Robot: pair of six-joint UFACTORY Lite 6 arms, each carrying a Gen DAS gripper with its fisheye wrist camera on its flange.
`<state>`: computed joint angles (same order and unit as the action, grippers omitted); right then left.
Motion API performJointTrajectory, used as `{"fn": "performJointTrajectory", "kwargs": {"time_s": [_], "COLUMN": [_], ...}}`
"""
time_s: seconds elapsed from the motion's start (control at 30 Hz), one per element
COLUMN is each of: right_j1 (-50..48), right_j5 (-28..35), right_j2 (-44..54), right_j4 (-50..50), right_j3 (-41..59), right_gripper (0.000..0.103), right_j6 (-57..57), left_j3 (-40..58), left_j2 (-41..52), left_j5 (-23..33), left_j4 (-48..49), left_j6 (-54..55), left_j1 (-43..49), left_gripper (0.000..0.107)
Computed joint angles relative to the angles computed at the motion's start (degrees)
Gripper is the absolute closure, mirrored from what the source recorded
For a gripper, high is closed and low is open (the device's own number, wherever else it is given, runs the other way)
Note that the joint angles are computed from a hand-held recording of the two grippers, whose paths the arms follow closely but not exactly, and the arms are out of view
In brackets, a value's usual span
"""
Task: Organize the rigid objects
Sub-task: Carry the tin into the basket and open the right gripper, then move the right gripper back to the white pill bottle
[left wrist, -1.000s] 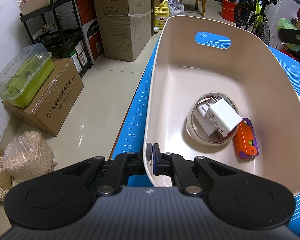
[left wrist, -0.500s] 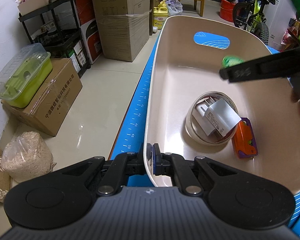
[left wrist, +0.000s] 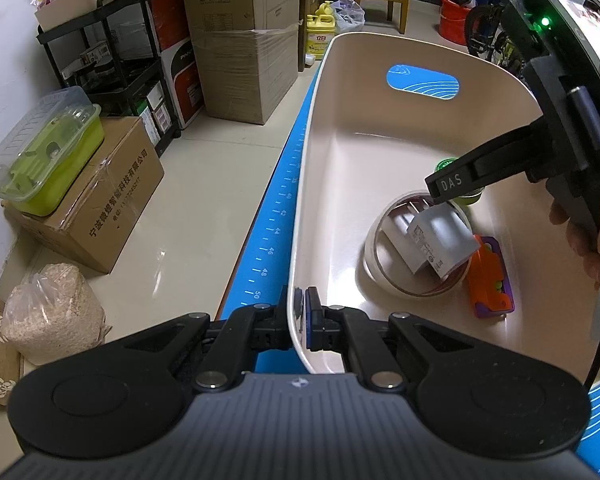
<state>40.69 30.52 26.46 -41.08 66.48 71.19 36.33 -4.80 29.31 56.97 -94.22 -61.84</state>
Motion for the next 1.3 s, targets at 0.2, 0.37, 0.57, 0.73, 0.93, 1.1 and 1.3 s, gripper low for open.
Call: {"fn": "performJointTrajectory", "kwargs": {"time_s": [0.2,0.37,0.57,0.73,0.93,1.1,1.3], "right_j1": [-0.2,0.3,1.0,3.5,2.8,-1.8,-15.4], "right_j5": [0.1,-0.1,-0.3,0.7,3.9,6.2,2.0], "right_j2": [-0.8,-2.2,-6.1,-13.8,-31.1,-45.9,-59.4], "right_j4": [0.6,-0.9,-3.9,-11.6,-19.4,-21.5,-19.7], "right_j3": [-0.6,-1.9,-5.0,-10.5,-22.4,-32.5,-43.4], "right_gripper": [0.042,0.042,0.04,0.032,0.03,0.03,0.03], "right_j6": [-0.5,1.2,2.7,9.9,16.0,14.5,4.3], "left_j3": [-0.1,-0.1,0.4,0.4,0.4,0.3,0.3], "left_j2": [0.0,-0.1,0.2,0.2,0.2,0.1,0.5], "left_j5": [0.0,0.0,0.2,0.1,0.2,0.2,0.4], "left_j4": [0.2,0.0,-0.6,-0.5,-0.6,-0.5,-0.1], "left_j6": [-0.1,0.1,0.8,0.8,0.8,0.7,0.1], "left_j1": [0.0,0.1,0.3,0.3,0.3,0.2,0.0], "left_gripper": [0.1,0.1,0.1,0.1,0.1,0.1,0.1]}}
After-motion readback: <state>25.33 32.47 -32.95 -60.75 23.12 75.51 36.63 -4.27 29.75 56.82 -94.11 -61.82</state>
